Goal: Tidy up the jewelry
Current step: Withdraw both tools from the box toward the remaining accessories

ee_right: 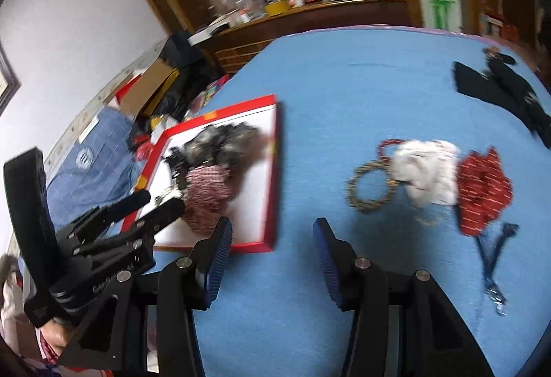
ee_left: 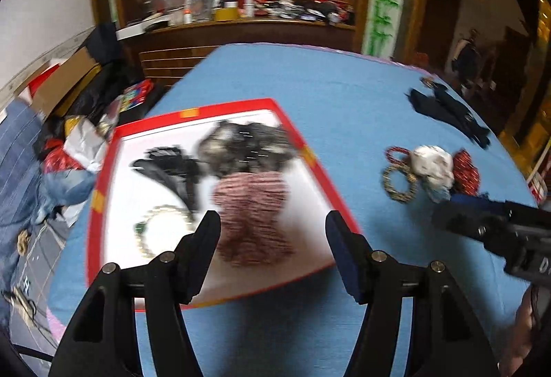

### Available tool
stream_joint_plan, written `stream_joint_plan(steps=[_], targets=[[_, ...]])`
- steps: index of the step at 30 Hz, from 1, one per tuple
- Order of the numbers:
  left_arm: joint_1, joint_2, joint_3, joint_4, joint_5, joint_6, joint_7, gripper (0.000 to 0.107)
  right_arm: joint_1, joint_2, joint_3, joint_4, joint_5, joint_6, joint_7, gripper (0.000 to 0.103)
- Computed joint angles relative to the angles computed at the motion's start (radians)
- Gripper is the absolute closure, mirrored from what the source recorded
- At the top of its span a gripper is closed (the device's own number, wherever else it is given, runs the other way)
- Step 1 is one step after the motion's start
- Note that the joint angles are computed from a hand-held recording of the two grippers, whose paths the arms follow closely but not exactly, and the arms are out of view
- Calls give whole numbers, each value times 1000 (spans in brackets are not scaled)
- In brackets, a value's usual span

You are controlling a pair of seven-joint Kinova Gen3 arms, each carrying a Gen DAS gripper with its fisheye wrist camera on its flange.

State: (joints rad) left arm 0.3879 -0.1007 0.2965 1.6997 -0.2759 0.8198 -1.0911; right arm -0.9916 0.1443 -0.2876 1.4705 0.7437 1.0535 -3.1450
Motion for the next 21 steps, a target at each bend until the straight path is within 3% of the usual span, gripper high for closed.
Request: stream_joint_plan(steps=[8,17,21], targets=[[116,89,63,-59,-69,36,46,45,48,-133,-64,180,31,13,-187,50],[275,195,33,-118,-101,76,48,45,132,-255,-193,305,22,97,-320,50],[305,225,15,-137,-63,93,12,45,181,-300,-236,337,-4,123,-338,50]])
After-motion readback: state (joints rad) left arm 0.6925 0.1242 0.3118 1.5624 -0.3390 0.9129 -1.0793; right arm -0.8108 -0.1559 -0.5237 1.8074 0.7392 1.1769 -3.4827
